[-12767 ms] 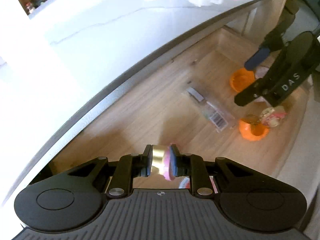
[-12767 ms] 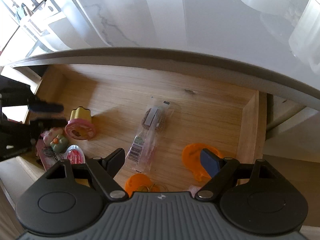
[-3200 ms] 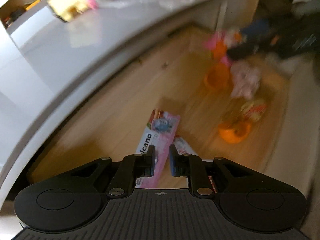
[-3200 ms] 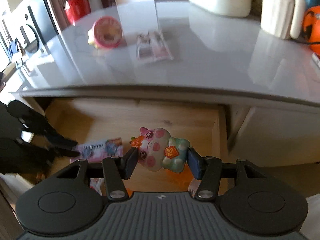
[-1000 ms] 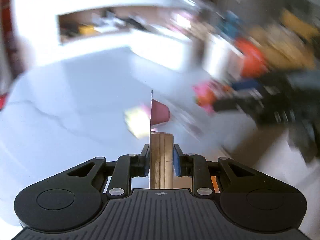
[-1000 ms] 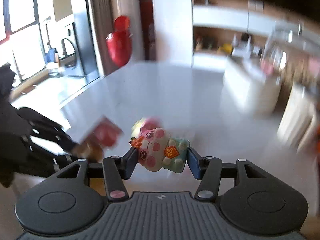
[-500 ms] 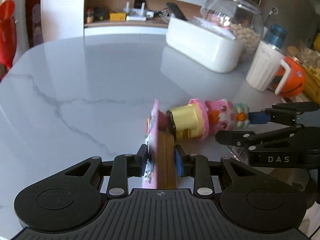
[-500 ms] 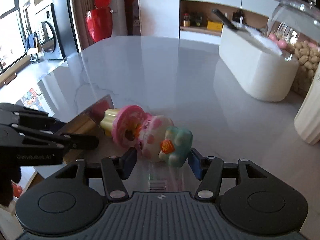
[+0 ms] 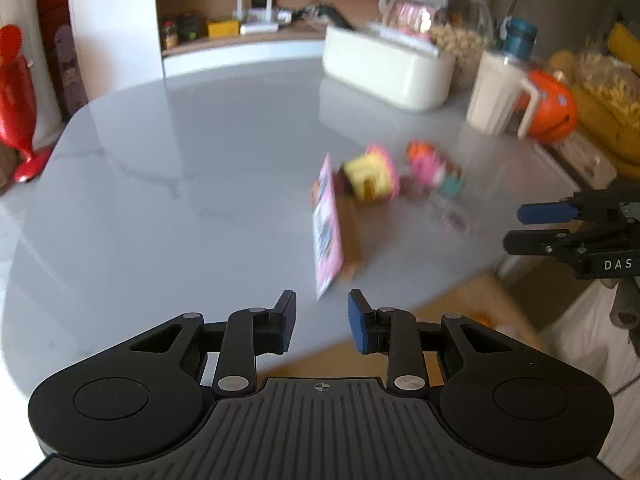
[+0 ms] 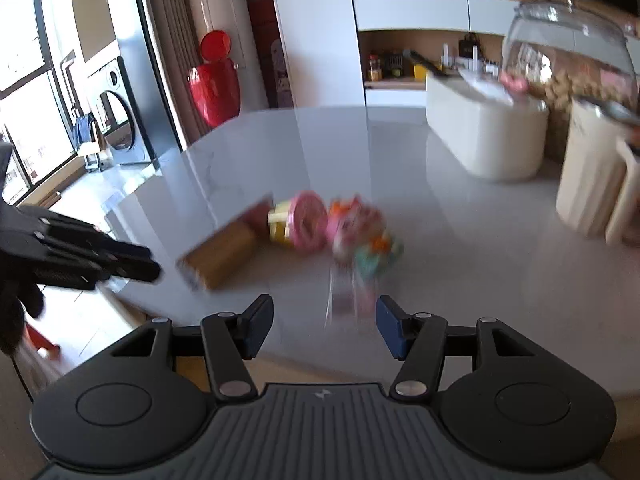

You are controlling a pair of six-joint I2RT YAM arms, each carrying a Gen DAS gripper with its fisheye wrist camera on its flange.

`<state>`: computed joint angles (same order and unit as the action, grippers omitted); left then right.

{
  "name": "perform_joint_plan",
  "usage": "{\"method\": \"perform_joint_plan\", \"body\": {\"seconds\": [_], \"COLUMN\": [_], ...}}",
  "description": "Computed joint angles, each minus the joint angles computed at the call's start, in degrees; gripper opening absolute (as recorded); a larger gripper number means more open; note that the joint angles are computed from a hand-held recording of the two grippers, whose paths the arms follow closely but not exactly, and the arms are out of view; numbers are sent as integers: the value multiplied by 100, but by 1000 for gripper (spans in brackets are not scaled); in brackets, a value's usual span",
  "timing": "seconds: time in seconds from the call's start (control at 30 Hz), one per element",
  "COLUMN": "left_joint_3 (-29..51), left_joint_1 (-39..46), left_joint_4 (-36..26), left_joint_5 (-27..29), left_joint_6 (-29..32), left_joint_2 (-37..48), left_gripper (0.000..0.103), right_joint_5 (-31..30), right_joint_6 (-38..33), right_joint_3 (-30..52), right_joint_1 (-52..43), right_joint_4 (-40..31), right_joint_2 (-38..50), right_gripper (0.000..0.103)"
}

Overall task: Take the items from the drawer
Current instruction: 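Lift the Volcano package onto the countertop with the left gripper while the right gripper sets the pig toy there, then reach into the drawer and grasp the black-haired figure keychain with the left gripper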

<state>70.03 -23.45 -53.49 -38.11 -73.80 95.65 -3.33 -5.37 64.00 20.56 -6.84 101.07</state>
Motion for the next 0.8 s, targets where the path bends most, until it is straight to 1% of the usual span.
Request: {"method": "perform_joint_plan", "body": {"seconds": [0.07, 0.13, 0.2, 0.3, 0.4, 0.43, 0.47, 0.6, 0.67, 0.7, 0.8], "left_joint_3": [-7, -21, -35, -171, -330, -365, -363, -324, -348, -347, -290], "left_joint_1": [-125, -185, -132, 91, 387, 482, 561, 915, 1074, 1129, 1286], "left_joint_4": [-362, -583, -643, -429, -97, -1, 48, 103, 132, 174, 190], "left_joint_5": [258, 533, 1064, 2050, 2960, 3203, 3418, 4082, 4331, 4487, 4850], "left_joint_6": [-279, -448, -413, -130, 285, 446, 466, 698, 712, 479, 564], "left_joint_2": [-10, 29, 151, 381, 769, 903, 1054, 1700, 1927, 2015, 2350], "left_gripper": [31, 31, 31, 31, 31, 31, 31, 31, 31, 31, 31], "right_joint_5": [-123, -246, -233, -213, 11, 40, 41, 185, 292, 341, 315], "right_joint_6": [37, 64, 118, 192, 55, 70, 83, 100, 104, 101, 158], "right_joint_3": [-195, -344, -406, -382, -373, -392, -394, -452, -468, -483, -506], "right_joint_1": [-69, -126, -152, -166, -87, -74, -87, -116, -142, -159, -235], "right_joint_4": [-88, -133, -172, -276, -210, -195, -189, -119, -90, -76, -38], "right_joint_2": [-42, 27, 193, 502, 625, 628, 643, 670, 697, 694, 660], "right_gripper": [57, 57, 57, 57, 57, 57, 57, 57, 57, 57, 57]}}
